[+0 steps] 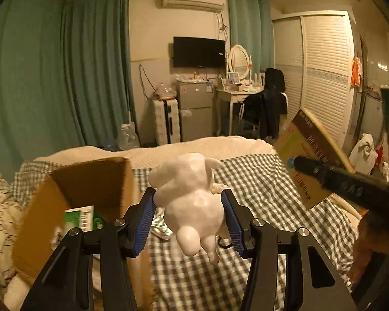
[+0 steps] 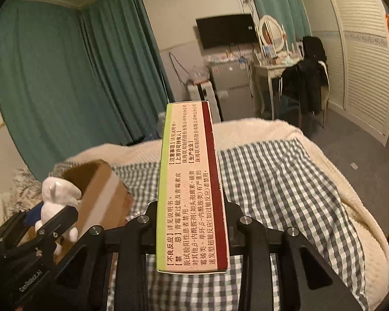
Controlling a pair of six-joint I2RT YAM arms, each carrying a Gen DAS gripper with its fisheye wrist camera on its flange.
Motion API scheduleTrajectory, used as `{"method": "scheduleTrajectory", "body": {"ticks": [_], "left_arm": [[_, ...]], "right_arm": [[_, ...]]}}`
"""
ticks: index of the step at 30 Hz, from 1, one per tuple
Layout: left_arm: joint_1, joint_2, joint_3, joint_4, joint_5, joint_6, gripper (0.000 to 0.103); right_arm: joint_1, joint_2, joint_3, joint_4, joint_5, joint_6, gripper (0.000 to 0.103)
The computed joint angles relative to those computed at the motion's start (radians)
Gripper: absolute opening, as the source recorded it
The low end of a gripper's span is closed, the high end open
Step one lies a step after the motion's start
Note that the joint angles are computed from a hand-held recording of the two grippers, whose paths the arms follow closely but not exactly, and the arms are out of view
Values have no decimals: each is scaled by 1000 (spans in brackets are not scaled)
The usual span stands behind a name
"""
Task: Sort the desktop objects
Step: 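Carry the white figurine and amoxicillin box over the cardboard box with both tools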
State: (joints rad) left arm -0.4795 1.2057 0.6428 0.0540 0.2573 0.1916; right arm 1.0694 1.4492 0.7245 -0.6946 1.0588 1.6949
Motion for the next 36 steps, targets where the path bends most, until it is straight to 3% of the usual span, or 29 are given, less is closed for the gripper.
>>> {"method": "scheduleTrajectory", "body": {"ticks": [9, 16, 22, 26, 36], "left_arm": [[182, -120, 3, -104, 115, 48, 52], [390, -159, 41, -163, 252, 102, 52], [506, -132, 83, -175, 325, 125, 52], [591, -85, 103, -163, 393, 133, 52], [657, 39, 119, -85, 410, 151, 53]], "right_arm": [[106, 101, 196, -186, 91, 105, 29], [118, 189, 316, -64, 109, -69, 29], [158, 322, 484, -145, 147, -42, 29], [145, 342, 499, 10, 131, -202, 30], [119, 492, 678, 79, 127, -364, 29]]}}
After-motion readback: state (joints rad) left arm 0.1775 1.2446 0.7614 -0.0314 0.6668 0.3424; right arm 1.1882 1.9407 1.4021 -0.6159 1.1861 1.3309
